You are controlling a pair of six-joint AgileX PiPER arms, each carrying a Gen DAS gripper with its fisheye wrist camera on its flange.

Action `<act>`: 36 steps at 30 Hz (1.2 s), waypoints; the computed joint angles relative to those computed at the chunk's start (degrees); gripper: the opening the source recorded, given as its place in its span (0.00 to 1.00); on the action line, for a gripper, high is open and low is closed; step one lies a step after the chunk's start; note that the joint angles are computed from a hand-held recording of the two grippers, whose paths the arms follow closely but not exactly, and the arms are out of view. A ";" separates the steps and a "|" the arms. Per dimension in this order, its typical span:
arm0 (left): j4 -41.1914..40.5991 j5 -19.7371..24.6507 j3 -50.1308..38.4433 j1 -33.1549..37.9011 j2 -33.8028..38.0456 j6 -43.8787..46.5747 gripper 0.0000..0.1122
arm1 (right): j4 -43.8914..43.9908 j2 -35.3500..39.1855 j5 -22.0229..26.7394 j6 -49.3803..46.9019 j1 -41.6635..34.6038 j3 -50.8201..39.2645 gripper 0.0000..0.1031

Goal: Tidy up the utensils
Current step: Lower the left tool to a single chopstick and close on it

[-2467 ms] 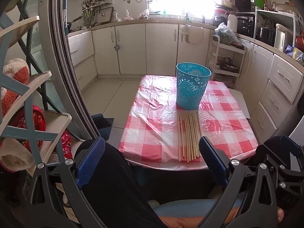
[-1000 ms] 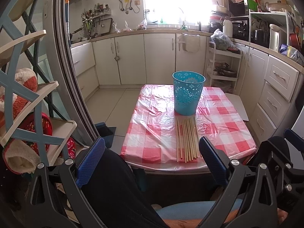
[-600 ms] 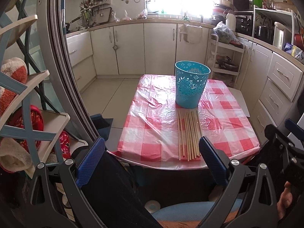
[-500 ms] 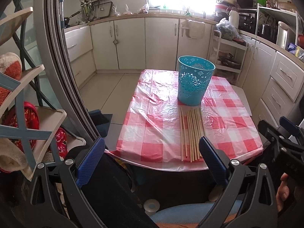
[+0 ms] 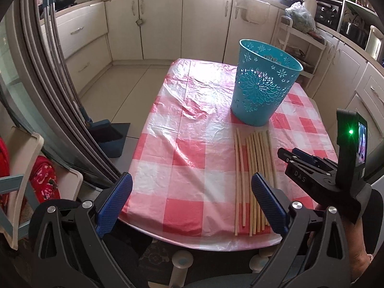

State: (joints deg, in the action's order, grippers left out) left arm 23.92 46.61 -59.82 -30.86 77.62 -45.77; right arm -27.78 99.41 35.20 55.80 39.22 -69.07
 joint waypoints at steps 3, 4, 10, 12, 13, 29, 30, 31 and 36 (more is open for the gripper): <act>-1.68 -1.93 -2.42 1.77 5.52 1.73 0.85 | 1.16 4.17 0.81 -3.39 -1.27 -3.51 0.26; -2.27 -2.27 -3.27 2.03 7.14 2.41 0.85 | 1.81 5.03 0.98 -4.28 -1.78 -4.16 0.25; -3.18 -2.53 -9.89 2.11 17.38 4.53 0.85 | 2.09 5.12 -1.02 -6.49 -3.21 -3.13 0.18; -2.55 -1.93 -12.30 1.92 20.87 4.54 0.85 | 3.80 5.46 -0.73 -10.07 -3.90 -4.00 0.11; -2.82 -1.54 -13.73 2.00 22.91 5.04 0.85 | 5.62 5.47 -0.66 -12.84 -4.35 -4.28 0.09; -1.38 1.15 -22.32 2.10 33.69 6.16 0.85 | 31.13 4.24 -4.76 -40.15 -11.81 -2.14 0.07; -0.97 0.60 -22.04 2.04 33.60 5.58 0.85 | 32.24 3.95 -5.10 -40.92 -11.92 -1.66 0.07; -0.42 0.27 -22.05 2.03 33.77 5.18 0.85 | 32.90 3.70 -5.38 -41.55 -12.06 -1.24 0.07; 2.62 0.63 -23.69 0.95 35.04 4.00 0.81 | 34.14 3.40 -5.82 -42.30 -12.11 -0.83 0.07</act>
State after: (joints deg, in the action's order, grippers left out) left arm 26.55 47.24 -83.51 -29.91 112.66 -41.77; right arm 6.36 102.81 29.38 13.51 27.11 -69.90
